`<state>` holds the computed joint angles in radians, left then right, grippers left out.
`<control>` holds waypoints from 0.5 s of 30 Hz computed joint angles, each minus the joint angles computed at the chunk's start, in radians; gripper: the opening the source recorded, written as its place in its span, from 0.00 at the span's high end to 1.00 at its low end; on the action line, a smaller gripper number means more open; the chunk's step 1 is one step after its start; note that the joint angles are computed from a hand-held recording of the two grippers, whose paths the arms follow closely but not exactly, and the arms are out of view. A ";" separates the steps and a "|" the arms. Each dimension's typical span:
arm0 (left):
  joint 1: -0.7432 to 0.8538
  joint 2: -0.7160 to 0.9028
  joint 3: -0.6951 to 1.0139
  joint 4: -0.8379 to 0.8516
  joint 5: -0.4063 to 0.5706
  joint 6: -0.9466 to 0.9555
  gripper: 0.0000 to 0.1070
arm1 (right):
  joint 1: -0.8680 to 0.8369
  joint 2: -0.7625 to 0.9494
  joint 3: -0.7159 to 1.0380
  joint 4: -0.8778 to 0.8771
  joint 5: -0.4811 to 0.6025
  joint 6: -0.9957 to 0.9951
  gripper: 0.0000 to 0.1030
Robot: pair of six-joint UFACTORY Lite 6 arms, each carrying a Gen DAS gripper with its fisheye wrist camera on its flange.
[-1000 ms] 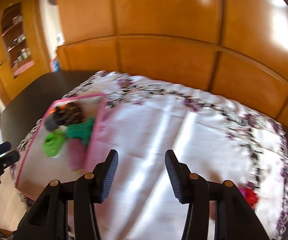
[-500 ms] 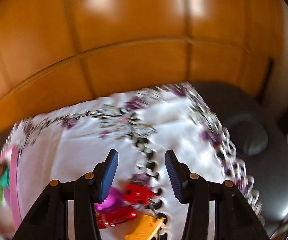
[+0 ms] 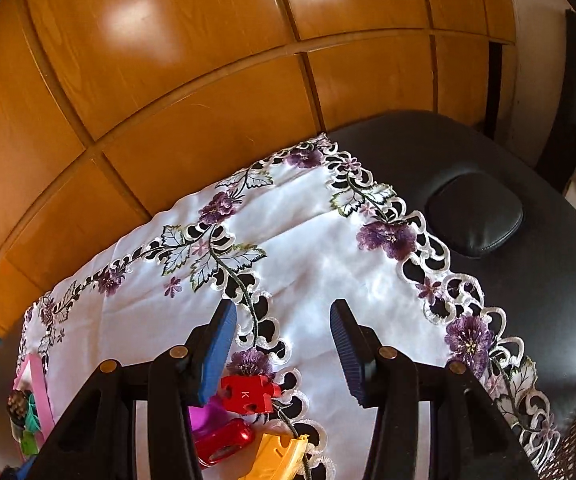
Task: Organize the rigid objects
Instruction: 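Reach to the red lipstick-like cylinder and grasp it with the left gripper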
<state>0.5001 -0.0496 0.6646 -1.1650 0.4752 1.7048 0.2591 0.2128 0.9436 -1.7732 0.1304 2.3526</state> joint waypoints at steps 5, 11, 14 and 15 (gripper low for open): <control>-0.177 0.067 0.021 -0.012 -0.011 -0.017 0.44 | -0.008 0.009 0.006 -0.042 -0.024 0.044 0.52; -0.328 0.210 0.102 -0.036 -0.045 -0.021 0.50 | -0.020 0.015 0.010 -0.160 -0.058 0.163 0.52; -0.383 0.287 0.158 -0.053 -0.068 -0.026 0.50 | -0.024 0.024 0.019 -0.157 -0.071 0.160 0.52; -0.394 0.306 0.174 -0.055 -0.075 -0.030 0.50 | -0.024 0.027 0.022 -0.156 -0.075 0.160 0.52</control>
